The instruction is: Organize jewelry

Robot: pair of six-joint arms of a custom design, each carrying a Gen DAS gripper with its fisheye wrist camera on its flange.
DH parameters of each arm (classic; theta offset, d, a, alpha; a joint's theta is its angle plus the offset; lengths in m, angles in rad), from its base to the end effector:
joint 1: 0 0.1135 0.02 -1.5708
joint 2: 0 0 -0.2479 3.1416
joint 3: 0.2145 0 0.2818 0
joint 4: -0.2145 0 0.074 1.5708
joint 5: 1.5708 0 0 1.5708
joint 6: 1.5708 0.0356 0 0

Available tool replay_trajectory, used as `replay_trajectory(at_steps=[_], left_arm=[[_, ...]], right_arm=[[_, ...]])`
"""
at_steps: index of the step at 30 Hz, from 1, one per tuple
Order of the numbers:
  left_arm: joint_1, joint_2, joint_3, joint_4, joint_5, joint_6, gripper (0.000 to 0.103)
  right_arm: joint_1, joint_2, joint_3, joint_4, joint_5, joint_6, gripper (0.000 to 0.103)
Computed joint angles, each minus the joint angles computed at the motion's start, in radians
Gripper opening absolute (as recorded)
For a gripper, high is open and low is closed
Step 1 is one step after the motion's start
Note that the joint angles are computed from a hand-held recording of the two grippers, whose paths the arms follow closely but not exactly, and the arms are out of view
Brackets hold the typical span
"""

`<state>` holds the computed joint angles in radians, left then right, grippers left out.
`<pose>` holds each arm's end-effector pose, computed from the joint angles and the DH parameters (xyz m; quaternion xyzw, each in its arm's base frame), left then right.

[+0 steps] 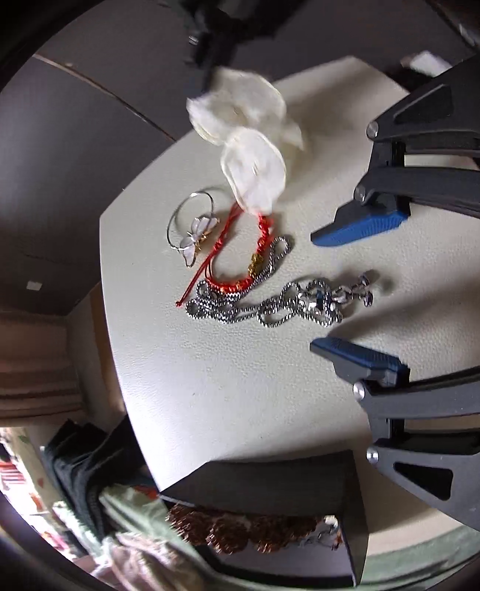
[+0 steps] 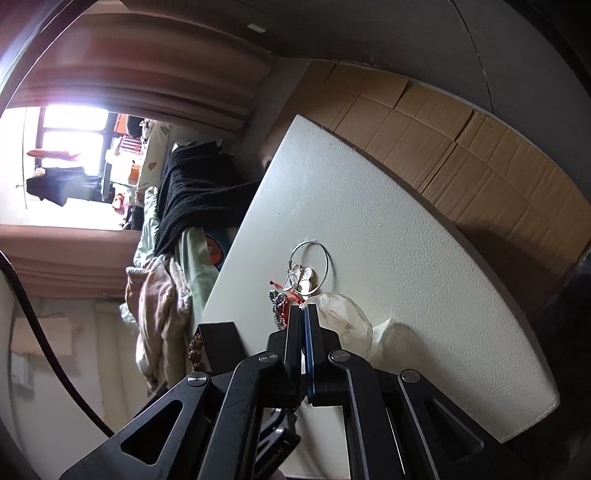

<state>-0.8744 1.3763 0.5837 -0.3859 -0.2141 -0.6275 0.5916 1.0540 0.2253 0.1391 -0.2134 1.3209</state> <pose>0.1660 -0.1867 0.1022 0.0994 0.9704 -0.0556 0.2132 0.1716 0.1243 0.0974 0.2783 0.8564 0.4020 0.1658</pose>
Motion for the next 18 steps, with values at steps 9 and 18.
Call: replay_trajectory(at_steps=[9,18], left_arm=[[0.028,-0.065,-0.060,0.027,0.003,-0.001,0.018],[0.059,-0.236,-0.034,-0.090,-0.022,0.026,0.018]], right_arm=[[0.015,-0.145,-0.017,-0.093,0.028,-0.019,0.004],[0.007,-0.252,-0.038,-0.130,0.007,-0.033,0.004]])
